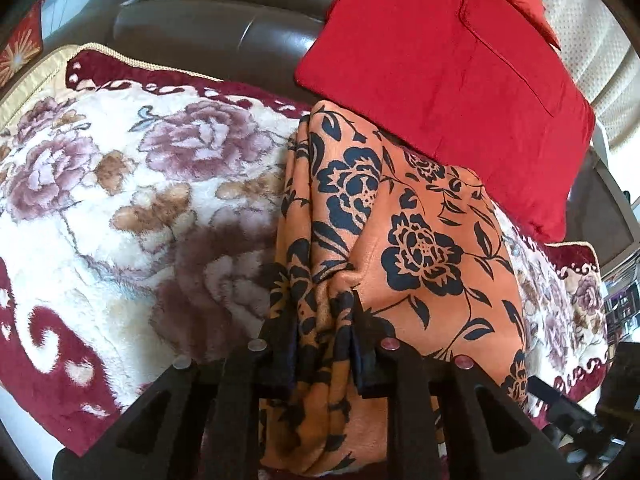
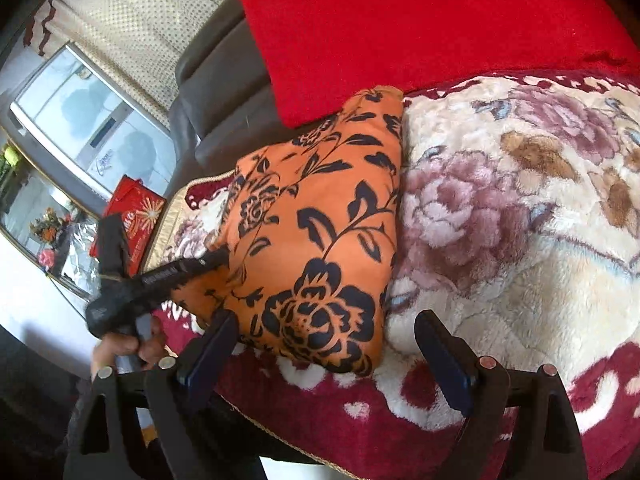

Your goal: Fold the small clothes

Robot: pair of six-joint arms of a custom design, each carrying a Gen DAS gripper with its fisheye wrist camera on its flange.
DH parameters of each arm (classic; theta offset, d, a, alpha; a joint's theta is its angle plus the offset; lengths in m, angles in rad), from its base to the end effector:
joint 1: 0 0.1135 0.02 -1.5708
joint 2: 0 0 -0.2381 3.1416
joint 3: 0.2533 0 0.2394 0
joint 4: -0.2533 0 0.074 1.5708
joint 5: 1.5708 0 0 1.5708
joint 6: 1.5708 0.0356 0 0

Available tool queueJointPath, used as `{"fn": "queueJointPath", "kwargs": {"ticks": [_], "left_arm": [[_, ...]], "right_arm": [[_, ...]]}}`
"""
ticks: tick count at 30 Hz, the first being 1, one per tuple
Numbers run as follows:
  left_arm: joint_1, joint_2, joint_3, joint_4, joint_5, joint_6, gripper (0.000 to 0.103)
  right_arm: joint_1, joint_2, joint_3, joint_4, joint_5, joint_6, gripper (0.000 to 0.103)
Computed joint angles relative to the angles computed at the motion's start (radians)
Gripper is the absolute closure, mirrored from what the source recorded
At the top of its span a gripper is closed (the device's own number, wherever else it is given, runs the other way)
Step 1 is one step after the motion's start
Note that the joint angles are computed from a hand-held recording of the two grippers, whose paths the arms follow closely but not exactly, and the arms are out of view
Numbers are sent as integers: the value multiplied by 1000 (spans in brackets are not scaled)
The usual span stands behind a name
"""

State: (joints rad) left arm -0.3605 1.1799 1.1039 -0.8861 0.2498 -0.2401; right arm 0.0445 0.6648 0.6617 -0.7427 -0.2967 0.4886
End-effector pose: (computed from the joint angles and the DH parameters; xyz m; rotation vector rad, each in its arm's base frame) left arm 0.2093 -0.0883 0.2869 0.2567 2.5680 -0.5489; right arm 0.1433 0.0168 0.2463 0.3677 2.3267 0.6098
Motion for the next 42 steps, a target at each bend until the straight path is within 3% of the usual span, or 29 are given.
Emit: {"fn": "queueJointPath", "kwargs": {"ticks": [3, 7, 10, 13, 16, 19, 21, 22, 23, 25, 28, 32, 33, 34, 35, 39, 40, 42], "left_arm": [[36, -16, -28, 21, 37, 16, 74], [59, -79, -27, -52, 30, 17, 55], [84, -137, -65, -77, 67, 22, 55], [92, -134, -122, -75, 79, 65, 67], [105, -156, -115, -89, 101, 48, 69], [92, -199, -78, -125, 104, 39, 69], [111, -244, -81, -120, 138, 40, 61], [118, -257, -94, -111, 140, 41, 54], [122, -253, -105, -106, 132, 45, 54], [155, -177, -141, -109, 146, 64, 58], [231, -181, -201, -71, 242, 75, 58], [239, -177, -206, -64, 244, 101, 58], [240, -177, -210, -58, 243, 102, 58], [241, -180, -210, -60, 242, 102, 58], [238, -179, -206, -65, 239, 100, 58], [170, -277, -126, -124, 145, 70, 60], [151, -317, -102, -119, 125, 57, 59], [110, -327, -58, -96, 97, 29, 47]], "right_arm": [[-6, -9, -3, -4, -13, 15, 11], [-64, -42, -24, -25, -82, 14, 11], [-146, -71, -56, -36, -176, 10, 11], [-206, -79, -79, -38, -241, 5, 11], [-244, -87, -87, -47, -284, -11, 11], [-271, -92, -75, -61, -308, -28, 11], [-294, -75, -66, -56, -328, -40, 11], [-296, -51, -57, -40, -334, -35, 11], [-295, -28, -49, -27, -338, -33, 11], [-285, 55, -27, 35, -349, -26, 11], [-268, 212, -4, 127, -364, 8, 11], [-215, 399, 36, 206, -330, 31, 11], [-183, 423, 64, 198, -296, 13, 13], [-159, 440, 87, 187, -286, -2, 49], [-125, 446, 127, 140, -220, -13, 70], [-33, 368, 217, 11, -43, -65, 75], [-35, 370, 207, 4, -36, -76, 74], [-78, 388, 147, 40, -90, -73, 65]]}}
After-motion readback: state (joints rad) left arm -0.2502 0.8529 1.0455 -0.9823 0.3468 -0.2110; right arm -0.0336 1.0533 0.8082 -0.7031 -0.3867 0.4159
